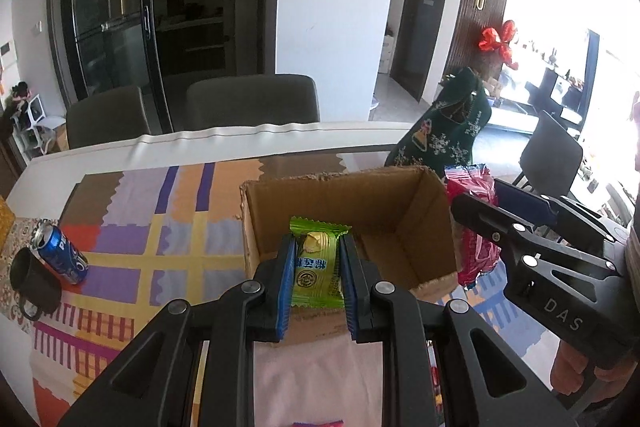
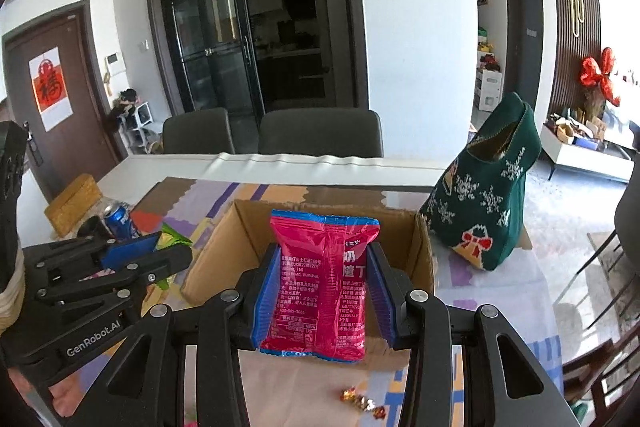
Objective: Organize snacks
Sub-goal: 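Carry both snacks into the cardboard box and open both tools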
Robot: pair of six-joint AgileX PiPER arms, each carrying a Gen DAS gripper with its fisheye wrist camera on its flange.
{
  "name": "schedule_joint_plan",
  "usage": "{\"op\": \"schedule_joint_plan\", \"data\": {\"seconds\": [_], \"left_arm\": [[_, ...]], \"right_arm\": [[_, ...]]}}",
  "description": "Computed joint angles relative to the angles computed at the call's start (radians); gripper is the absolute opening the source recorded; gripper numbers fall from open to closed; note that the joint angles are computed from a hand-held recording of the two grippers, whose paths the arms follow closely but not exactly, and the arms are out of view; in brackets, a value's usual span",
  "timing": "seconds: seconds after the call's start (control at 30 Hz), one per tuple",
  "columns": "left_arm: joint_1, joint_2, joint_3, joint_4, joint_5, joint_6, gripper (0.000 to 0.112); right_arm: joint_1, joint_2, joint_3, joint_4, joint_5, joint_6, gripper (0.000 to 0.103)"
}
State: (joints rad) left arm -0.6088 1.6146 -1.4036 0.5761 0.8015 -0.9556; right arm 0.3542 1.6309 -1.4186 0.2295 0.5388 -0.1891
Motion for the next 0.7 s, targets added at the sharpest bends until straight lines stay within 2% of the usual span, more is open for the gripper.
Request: {"op": "schedule_joint_plan", "data": {"seconds": [0.2,0.47,0.57,0.63,0.7], "left_arm": [[0.052,0.061,-0.058,-0.067,-0.009,0.067,0.022],[0.091,0.145,-0.14,-0.143,0.024,0.142,0.023],[0.09,0.158,-0.153,-0.13,0.05,0.126,0.038],[0.084,0.151,-0.142,-0.104,0.058,0.101,0.041],[0.078,0.139,-0.128,-0.098,0.063,0.097,0.046]], "right_arm": [[0.007,0.074,-0.094,-0.058,0.027,0.024,0.043],[0.005,0.157,-0.179,-0.108,0.063,0.052,0.043],[0.005,0.178,-0.194,-0.124,0.072,0.066,0.044],[0.012,0.192,-0.207,-0.168,0.089,0.098,0.054],[0.017,0.19,-0.201,-0.196,0.087,0.12,0.059]]}}
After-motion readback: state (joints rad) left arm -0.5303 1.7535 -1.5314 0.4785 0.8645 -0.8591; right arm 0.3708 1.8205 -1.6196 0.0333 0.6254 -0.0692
